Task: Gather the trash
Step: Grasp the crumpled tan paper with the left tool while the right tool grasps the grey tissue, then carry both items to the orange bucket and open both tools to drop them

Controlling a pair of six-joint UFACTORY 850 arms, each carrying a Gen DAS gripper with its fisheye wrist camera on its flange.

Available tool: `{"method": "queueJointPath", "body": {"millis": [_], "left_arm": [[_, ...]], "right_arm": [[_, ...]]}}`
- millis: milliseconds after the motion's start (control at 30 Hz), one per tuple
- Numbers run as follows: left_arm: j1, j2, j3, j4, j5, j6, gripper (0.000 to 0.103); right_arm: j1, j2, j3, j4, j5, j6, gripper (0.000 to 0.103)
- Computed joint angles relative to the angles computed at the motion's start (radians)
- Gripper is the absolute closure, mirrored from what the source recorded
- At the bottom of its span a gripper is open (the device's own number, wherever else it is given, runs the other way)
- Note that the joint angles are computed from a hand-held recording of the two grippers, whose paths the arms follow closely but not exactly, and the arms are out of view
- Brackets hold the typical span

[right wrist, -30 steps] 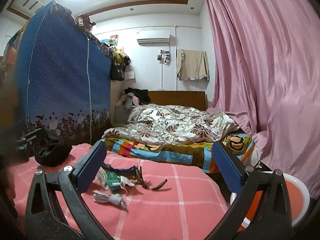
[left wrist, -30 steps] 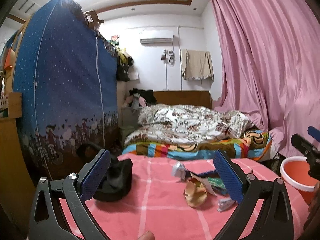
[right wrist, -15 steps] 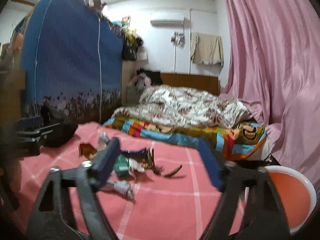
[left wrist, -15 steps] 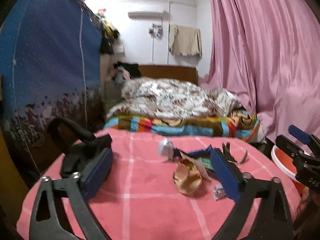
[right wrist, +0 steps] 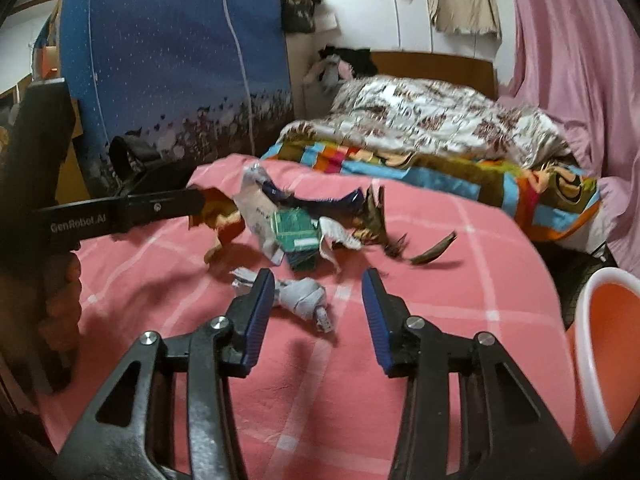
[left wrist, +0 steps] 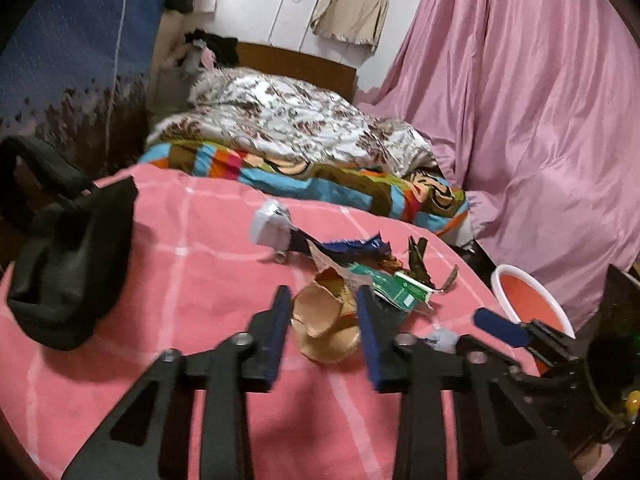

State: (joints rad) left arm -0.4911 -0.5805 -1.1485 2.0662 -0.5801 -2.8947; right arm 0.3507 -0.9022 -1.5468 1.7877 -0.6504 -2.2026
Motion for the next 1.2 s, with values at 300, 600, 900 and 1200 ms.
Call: {"method": "queueJointPath", "body": {"millis": [300, 600, 900, 1200], "left_arm": [[-0.008, 0.030, 0.030, -0.021, -0.004, -0.006, 0.102], [-0.110, 0.031, 0.002, -0.141, -0.129, 0.162, 0.102], [-0.149, -0.121, -0.253, 0.016, -0.196, 0.187, 0.102], [-0.131, -0.388, -0.706, 0.050, 0.004, 0.315, 0.102]], "right_arm": [[-0.007, -0.007, 0.003, -0.097, -0.038, 0.064, 0.022], [-0.076, 0.121, 0.221, 0.290, -0.173, -0.313, 0.023], [-0.147, 0.209, 0.351, 0.844, -0.389, -0.737, 0.023], [-0.193, 0.148, 0.226, 1.094, -0.250, -0.869, 0.022]]}}
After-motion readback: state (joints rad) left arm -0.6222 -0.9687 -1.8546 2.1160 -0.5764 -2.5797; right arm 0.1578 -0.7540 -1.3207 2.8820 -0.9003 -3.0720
